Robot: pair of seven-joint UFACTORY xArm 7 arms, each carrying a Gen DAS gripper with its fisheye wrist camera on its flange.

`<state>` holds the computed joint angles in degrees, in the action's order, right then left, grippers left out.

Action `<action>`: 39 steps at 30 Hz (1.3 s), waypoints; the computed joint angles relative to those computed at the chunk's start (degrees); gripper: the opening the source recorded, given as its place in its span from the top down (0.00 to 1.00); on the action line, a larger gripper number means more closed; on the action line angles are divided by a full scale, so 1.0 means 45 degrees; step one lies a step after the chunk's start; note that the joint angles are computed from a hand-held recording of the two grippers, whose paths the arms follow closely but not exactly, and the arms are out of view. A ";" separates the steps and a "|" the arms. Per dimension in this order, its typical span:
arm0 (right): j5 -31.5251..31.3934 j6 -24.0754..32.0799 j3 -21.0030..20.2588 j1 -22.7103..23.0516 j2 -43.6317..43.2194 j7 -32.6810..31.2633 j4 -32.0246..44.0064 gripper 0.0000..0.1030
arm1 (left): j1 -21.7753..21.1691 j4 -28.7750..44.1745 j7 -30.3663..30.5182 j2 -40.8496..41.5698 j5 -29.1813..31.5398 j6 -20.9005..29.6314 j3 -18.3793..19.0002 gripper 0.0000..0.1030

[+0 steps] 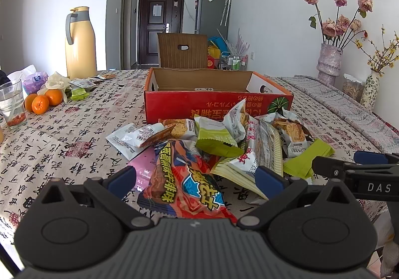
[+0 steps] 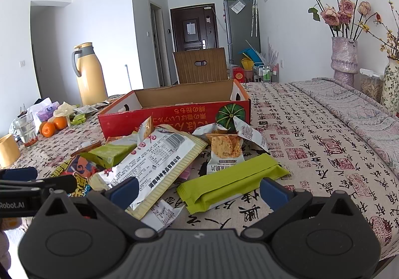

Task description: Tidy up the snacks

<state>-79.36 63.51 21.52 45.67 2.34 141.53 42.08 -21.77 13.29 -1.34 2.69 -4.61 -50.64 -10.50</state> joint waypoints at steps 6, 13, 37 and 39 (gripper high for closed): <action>0.0036 0.0007 0.0013 0.0049 0.0079 0.0043 0.0030 0.00 | 0.0010 0.0002 -0.0008 -0.0001 0.0021 0.0014 0.0002 0.00; -0.0039 -0.0327 -0.0123 -0.0039 0.0138 0.0040 0.0035 0.00 | -0.0017 0.0114 0.0007 0.0170 -0.0056 0.0111 -0.0002 0.00; 0.1709 -0.1507 -0.1348 -0.1891 0.0917 -0.1310 0.0871 0.18 | 0.0240 0.1622 0.0153 0.0485 -0.0319 0.1606 0.0206 0.00; 0.1878 -0.1514 -0.1452 -0.1899 0.1190 -0.1542 0.1076 0.22 | 0.0230 0.1677 0.0198 0.0544 -0.0380 0.1682 0.0219 0.00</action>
